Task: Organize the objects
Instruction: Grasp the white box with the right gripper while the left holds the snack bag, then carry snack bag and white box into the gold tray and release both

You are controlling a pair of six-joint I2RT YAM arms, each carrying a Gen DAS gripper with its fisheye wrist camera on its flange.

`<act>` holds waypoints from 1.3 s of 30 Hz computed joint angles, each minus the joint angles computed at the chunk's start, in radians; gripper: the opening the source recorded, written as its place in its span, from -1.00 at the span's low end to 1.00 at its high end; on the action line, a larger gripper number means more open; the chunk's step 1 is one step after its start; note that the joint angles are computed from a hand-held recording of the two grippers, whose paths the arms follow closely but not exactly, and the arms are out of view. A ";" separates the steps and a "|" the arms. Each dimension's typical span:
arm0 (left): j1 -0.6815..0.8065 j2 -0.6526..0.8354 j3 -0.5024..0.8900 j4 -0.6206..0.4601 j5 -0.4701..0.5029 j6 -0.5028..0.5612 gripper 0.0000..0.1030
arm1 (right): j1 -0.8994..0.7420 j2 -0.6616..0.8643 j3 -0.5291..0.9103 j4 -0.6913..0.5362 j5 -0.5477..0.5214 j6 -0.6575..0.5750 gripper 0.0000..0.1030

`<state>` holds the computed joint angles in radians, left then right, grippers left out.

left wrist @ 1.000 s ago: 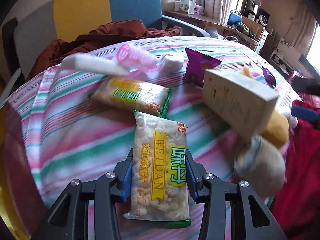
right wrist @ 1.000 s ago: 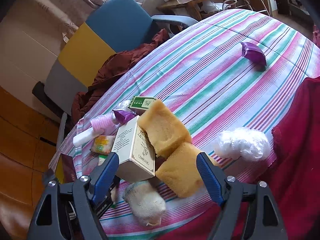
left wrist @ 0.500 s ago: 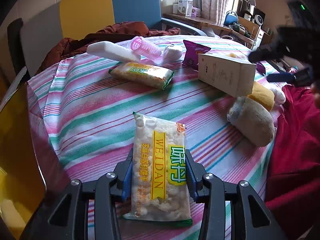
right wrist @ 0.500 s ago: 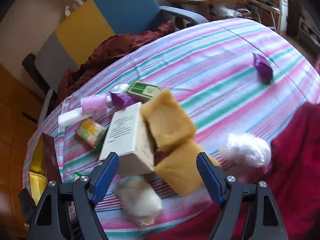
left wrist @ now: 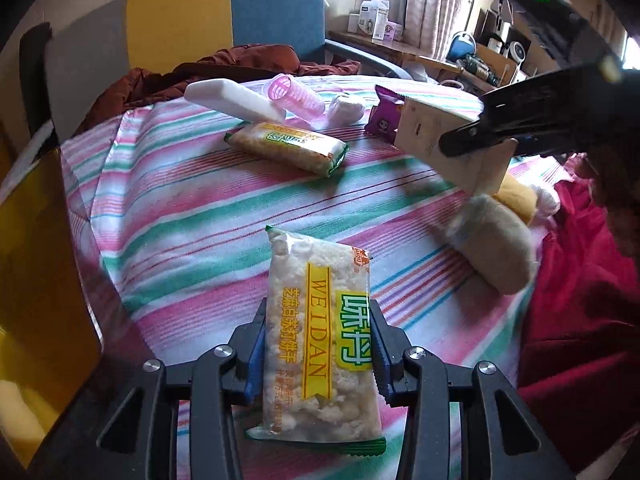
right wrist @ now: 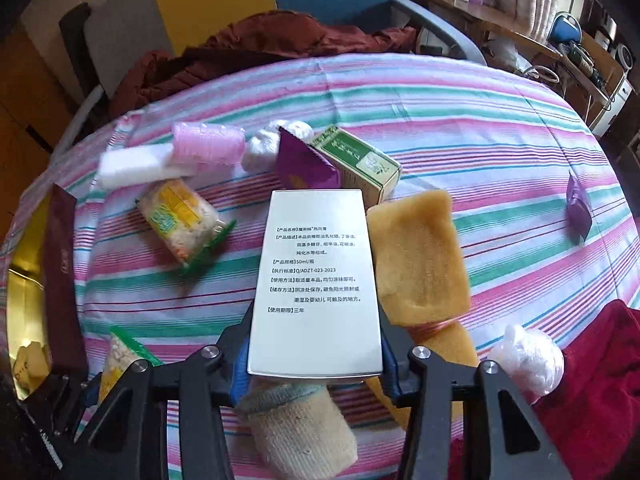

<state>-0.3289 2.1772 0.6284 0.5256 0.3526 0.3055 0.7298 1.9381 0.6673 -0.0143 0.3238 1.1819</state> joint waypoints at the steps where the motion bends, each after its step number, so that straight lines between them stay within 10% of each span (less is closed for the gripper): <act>1: 0.025 -0.021 -0.007 -0.026 0.046 0.000 -0.15 | 0.020 -0.032 -0.014 -0.004 0.019 0.015 -0.03; 9: 0.139 -0.250 -0.135 -0.079 0.177 0.026 -0.15 | 0.184 -0.215 -0.014 -0.074 0.128 0.088 -0.03; 17: 0.378 -0.397 -0.117 -0.260 0.266 0.056 -0.15 | 0.258 -0.086 0.229 -0.049 0.110 -0.047 -0.04; 39: 0.824 -0.084 0.312 -0.351 0.176 0.094 -0.13 | 0.255 0.709 1.476 -0.415 -0.115 -0.333 -0.03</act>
<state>0.4952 2.0935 0.9400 0.1744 0.5285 0.3991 0.9844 2.6475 2.1429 -0.4297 0.2087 0.8486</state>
